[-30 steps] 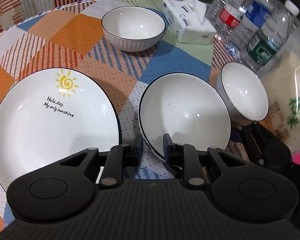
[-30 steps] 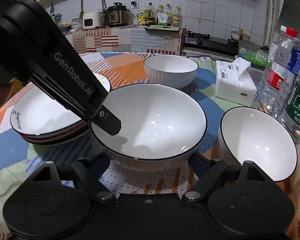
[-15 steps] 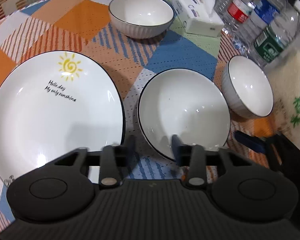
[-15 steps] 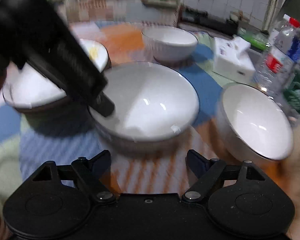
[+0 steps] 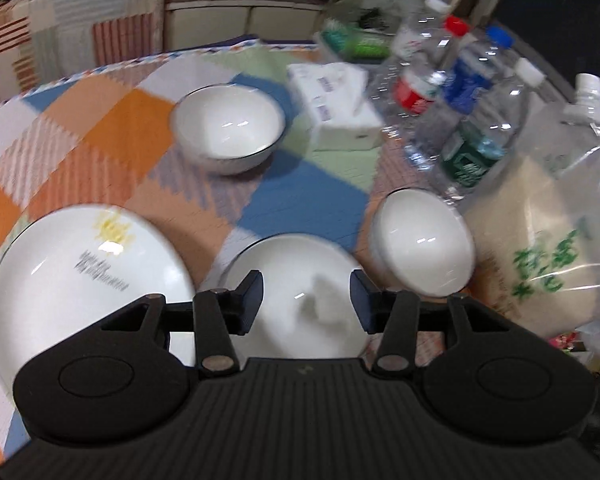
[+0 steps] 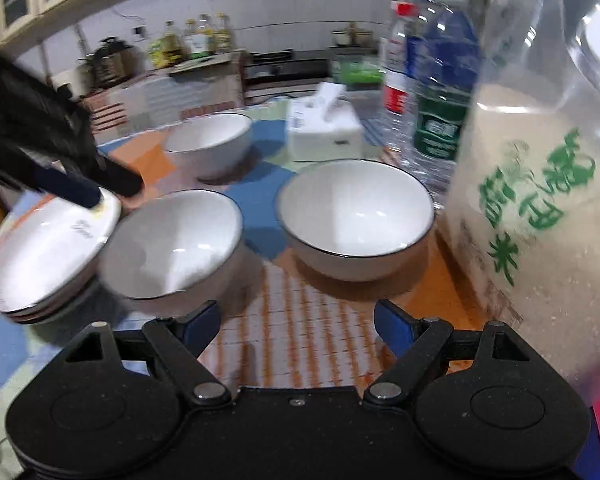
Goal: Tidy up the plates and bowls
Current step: 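Lift the white bowl with both tools and carry it toward the bowl by the bottles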
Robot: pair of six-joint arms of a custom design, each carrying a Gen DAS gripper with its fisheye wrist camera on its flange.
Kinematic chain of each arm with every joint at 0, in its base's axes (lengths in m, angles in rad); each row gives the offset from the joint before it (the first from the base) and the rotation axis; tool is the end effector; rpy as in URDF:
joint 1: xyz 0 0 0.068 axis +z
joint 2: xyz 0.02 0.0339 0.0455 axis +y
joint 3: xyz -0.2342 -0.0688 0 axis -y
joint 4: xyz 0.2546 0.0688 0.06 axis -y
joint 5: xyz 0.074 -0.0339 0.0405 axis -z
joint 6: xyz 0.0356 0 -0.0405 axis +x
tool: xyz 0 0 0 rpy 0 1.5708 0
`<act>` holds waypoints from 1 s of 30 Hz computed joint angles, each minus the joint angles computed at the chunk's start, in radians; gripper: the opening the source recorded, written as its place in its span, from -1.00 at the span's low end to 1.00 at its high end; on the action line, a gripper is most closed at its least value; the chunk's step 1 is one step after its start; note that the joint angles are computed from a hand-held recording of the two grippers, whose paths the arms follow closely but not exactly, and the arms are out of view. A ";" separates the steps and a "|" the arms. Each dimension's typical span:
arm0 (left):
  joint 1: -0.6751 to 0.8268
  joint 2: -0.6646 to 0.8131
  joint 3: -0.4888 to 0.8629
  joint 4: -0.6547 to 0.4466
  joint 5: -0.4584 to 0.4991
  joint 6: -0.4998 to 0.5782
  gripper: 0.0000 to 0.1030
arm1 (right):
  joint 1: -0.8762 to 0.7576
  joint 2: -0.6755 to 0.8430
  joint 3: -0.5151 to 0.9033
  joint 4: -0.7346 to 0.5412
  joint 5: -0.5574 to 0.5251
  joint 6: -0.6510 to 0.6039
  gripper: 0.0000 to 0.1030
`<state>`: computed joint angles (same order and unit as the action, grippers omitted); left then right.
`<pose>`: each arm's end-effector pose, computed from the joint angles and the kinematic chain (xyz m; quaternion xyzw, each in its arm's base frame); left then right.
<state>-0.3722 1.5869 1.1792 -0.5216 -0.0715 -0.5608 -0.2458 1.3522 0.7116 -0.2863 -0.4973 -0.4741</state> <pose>0.3240 -0.1238 0.2141 -0.1005 0.9431 -0.1114 0.2967 0.2683 -0.0498 0.1539 -0.1821 0.9046 0.1105 0.3693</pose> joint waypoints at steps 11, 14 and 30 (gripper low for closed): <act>-0.049 0.331 0.271 0.094 0.016 0.108 -0.09 | 0.028 0.208 0.010 0.302 0.031 0.195 0.68; -0.054 0.416 0.347 0.082 -0.004 0.159 -0.09 | 0.042 0.233 0.015 0.331 0.052 0.209 0.68; -0.010 0.604 0.502 0.033 0.122 0.131 -0.73 | 0.104 0.352 0.080 0.407 0.136 0.144 0.71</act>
<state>-0.3826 2.1909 1.6814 -0.4888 0.0503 -0.4294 -0.1422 1.7043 0.7913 0.1209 -0.3611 -0.3302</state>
